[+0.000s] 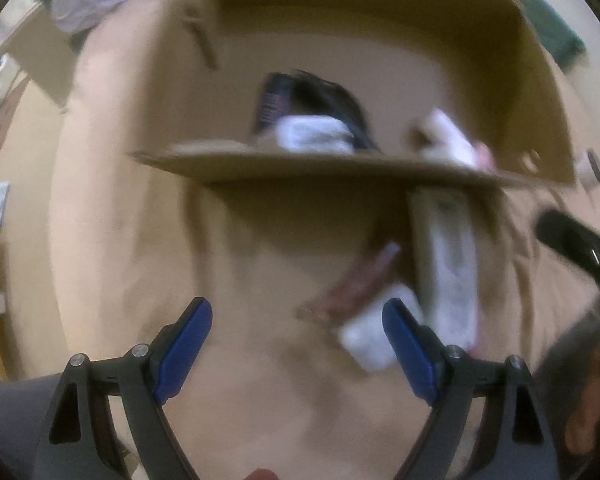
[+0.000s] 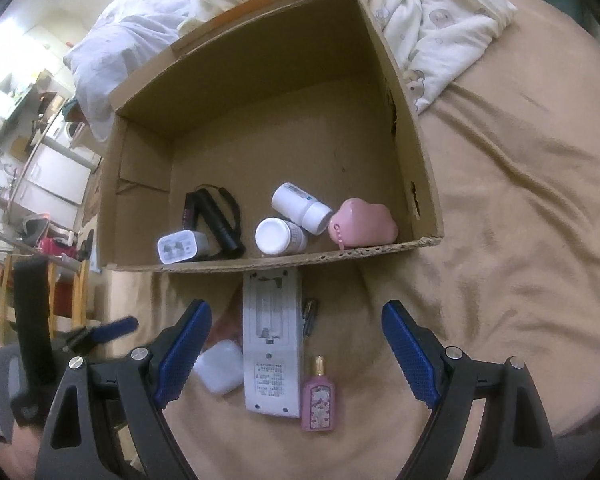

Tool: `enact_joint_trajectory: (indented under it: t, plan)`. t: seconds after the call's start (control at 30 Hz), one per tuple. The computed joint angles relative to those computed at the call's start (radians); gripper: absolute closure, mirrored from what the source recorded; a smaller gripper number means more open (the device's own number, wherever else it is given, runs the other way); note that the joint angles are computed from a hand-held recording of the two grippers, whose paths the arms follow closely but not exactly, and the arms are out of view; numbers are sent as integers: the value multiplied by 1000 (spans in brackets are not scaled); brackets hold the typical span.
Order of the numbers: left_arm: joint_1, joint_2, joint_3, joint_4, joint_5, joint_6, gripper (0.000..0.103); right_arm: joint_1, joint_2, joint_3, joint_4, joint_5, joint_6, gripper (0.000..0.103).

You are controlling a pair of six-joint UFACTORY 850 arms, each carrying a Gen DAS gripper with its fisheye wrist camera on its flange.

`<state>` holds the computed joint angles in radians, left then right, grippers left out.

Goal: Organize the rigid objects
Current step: 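Grasp the white earbud case with the left gripper while the right grasps the white remote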

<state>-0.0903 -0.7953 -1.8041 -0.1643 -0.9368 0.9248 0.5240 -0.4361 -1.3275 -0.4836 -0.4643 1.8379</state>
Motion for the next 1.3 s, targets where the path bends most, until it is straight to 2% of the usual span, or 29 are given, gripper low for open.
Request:
enact_joint_trajectory:
  t: [0.07,0.17,0.27,0.43,0.5,0.57,0.67,0.7,0.77,0.8,0.87,0.9,1.0,1.13,1.23,1.3]
  plan:
    - [-9,37,65,-2,26,35,17,-3,-3,-2,6,0,-6,11]
    - [-34,97,181,41,144,108,17,-9,-4,1,24,8,-13,11]
    - [-48,138,257,58,208,215,17,-14,0,10,22,26,1,11]
    - [-64,135,271,74,223,264,19,-12,9,20,-4,22,42,11]
    - [-68,130,267,85,208,271,21,-16,19,38,-21,52,77,11]
    - [-70,130,271,88,199,287,22,-14,28,47,-62,40,131,11]
    - [-83,146,313,105,262,341,22,-11,56,82,-123,27,240,11]
    - [-86,158,339,104,294,365,24,-14,65,98,-121,38,261,11]
    - [-91,182,381,51,354,449,44,-21,72,119,-75,63,252,11]
    - [-93,192,397,26,377,490,47,-23,72,125,-53,70,242,11]
    - [-100,200,410,-1,402,512,63,-23,75,133,-30,81,232,11]
    - [-99,191,393,-10,385,500,63,-23,76,135,-32,82,236,11]
    - [-90,149,304,-12,269,412,64,-21,77,136,-29,72,235,11]
    - [-63,108,197,-53,160,305,64,-26,75,139,4,104,189,11]
    - [-37,49,73,-46,48,134,64,-33,45,109,110,159,26,11]
    - [-26,26,21,-42,29,58,64,-33,18,74,176,152,-80,11]
